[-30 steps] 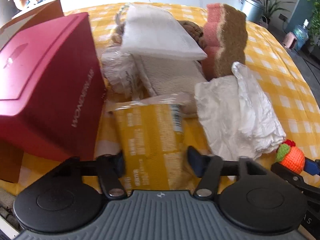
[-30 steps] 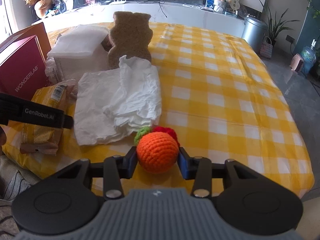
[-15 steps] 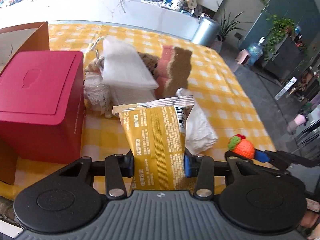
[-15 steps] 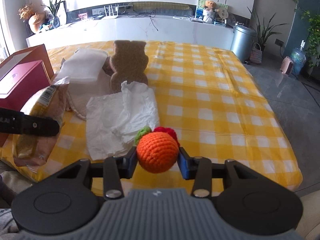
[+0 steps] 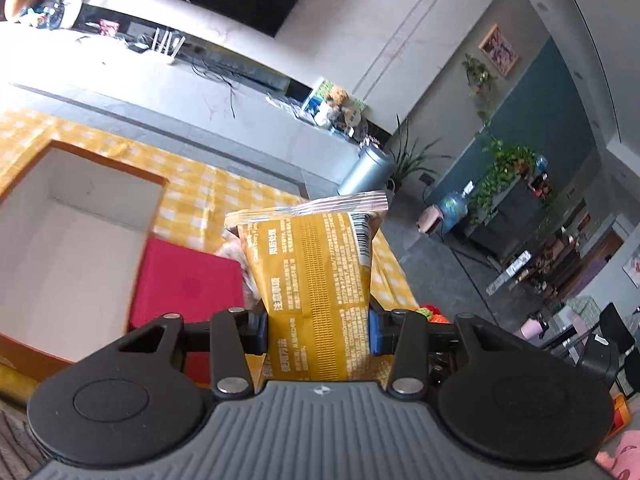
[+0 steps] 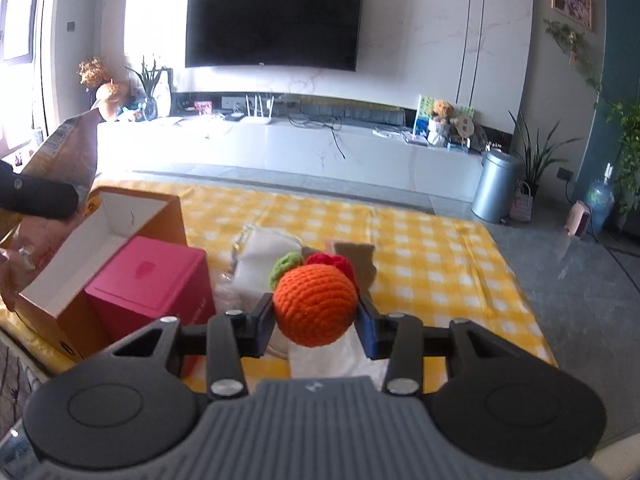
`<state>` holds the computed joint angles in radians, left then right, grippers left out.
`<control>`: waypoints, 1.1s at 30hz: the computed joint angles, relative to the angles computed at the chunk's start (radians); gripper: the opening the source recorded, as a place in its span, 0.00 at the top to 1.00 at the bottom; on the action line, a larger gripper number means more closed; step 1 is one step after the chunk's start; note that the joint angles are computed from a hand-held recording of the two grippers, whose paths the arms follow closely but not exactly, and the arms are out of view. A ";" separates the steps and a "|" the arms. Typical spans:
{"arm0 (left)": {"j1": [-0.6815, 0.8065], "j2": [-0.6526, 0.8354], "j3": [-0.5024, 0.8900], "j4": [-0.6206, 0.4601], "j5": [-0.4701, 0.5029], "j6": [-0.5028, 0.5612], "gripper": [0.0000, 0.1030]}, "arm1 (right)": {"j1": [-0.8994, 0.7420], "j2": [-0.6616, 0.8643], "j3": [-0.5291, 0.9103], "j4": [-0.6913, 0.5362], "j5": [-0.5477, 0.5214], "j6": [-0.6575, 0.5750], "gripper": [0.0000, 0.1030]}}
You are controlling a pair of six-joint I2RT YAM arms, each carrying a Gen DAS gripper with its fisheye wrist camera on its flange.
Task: Organize soft objects
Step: 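Carry the snack bag and the ball with both tools over the cardboard box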
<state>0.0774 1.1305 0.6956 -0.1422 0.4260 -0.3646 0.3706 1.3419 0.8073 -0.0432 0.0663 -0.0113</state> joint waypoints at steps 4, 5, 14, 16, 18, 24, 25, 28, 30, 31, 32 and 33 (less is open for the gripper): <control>0.203 -0.102 -0.046 -0.012 0.021 0.032 0.52 | 0.167 0.027 0.057 0.057 0.086 0.054 0.59; 0.250 -0.105 -0.049 -0.013 0.018 0.036 0.52 | 0.210 0.054 0.089 0.063 0.099 0.059 0.59; 0.464 0.115 0.026 0.060 -0.049 0.202 0.52 | 0.427 0.444 0.500 0.019 0.092 0.057 0.59; 0.472 0.201 0.056 0.067 -0.087 0.257 0.52 | 0.450 0.536 0.592 0.008 0.096 0.068 0.59; 0.443 0.284 0.088 0.056 -0.168 0.306 0.52 | 0.466 0.607 0.655 0.007 0.097 0.098 0.59; 0.380 0.442 0.101 0.101 -0.234 0.390 0.52 | 0.486 0.754 0.732 -0.001 0.044 0.087 0.59; 0.371 0.454 0.100 0.117 -0.241 0.381 0.52 | 0.484 0.756 0.718 0.017 0.043 0.096 0.59; 0.327 0.492 0.113 0.148 -0.290 0.418 0.52 | 0.473 0.738 0.664 0.055 0.038 0.100 0.59; 0.301 0.521 0.118 0.168 -0.325 0.432 0.52 | 0.467 0.735 0.651 0.059 0.042 0.085 0.59; 0.288 0.537 0.119 0.180 -0.349 0.441 0.52 | 0.459 0.728 0.638 0.063 0.030 0.086 0.59; 0.273 0.553 0.121 0.187 -0.378 0.445 0.52 | 0.453 0.724 0.631 0.061 0.018 0.092 0.59; 0.261 0.578 0.129 0.192 -0.411 0.451 0.52 | 0.447 0.724 0.628 0.056 0.006 0.099 0.59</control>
<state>0.3379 1.7083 0.8242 0.0496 0.0149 0.0862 0.8180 2.0660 1.4354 0.0128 0.0727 0.0878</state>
